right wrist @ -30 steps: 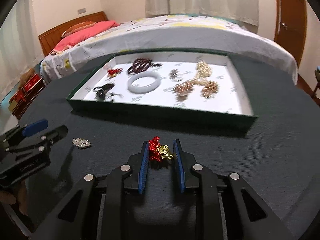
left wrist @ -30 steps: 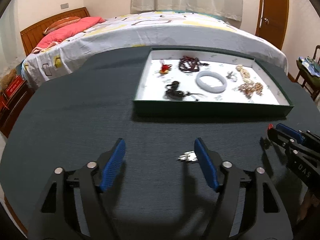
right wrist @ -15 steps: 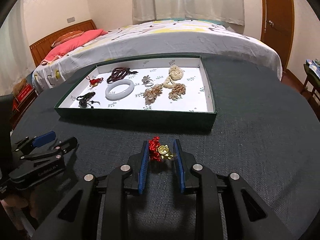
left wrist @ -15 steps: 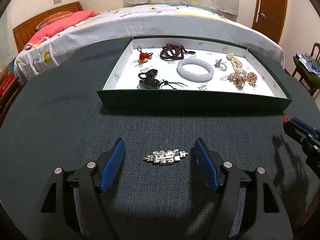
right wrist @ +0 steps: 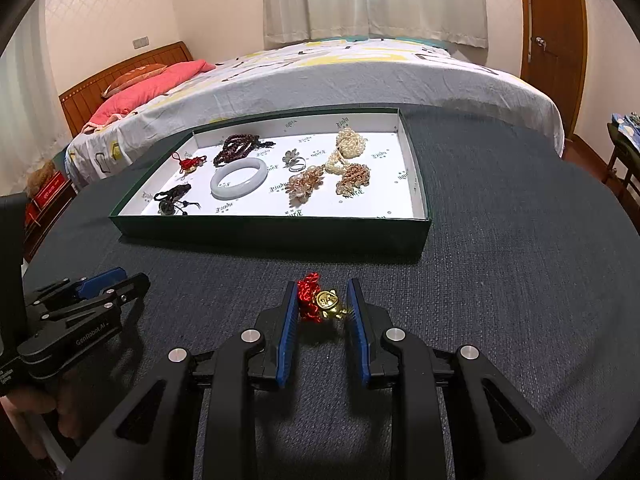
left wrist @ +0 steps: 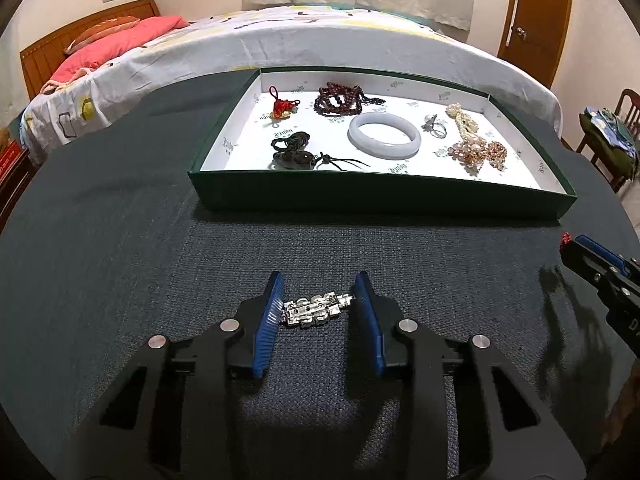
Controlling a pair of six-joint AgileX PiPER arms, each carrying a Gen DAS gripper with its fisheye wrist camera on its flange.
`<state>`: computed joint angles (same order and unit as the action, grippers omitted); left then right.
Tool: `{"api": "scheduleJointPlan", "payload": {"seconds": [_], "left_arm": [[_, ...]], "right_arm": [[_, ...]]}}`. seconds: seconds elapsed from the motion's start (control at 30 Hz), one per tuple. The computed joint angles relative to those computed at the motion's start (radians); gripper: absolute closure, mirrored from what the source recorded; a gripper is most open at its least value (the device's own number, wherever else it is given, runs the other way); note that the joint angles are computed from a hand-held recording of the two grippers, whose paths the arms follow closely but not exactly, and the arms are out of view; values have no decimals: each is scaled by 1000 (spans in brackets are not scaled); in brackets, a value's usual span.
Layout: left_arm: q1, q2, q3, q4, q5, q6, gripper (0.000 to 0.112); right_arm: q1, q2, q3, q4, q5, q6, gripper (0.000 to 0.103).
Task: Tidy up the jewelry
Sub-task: 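Carry the silver brooch and red charm into the tray and open both tools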
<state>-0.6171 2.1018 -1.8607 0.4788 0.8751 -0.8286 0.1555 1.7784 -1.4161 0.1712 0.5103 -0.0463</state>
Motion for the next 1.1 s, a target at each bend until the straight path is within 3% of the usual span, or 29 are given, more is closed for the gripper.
{"api": "scheduleJointPlan", "payload": {"seconds": [0.6,1.1], "left_arm": [[-30,-57,9,138,-30,-74,77],[-32,20,-232,159,2,-4,77]], "right_arm": [[19,-26,-1,-34,-9,30,78],[24,1,-146,-65,14,46,82]]}}
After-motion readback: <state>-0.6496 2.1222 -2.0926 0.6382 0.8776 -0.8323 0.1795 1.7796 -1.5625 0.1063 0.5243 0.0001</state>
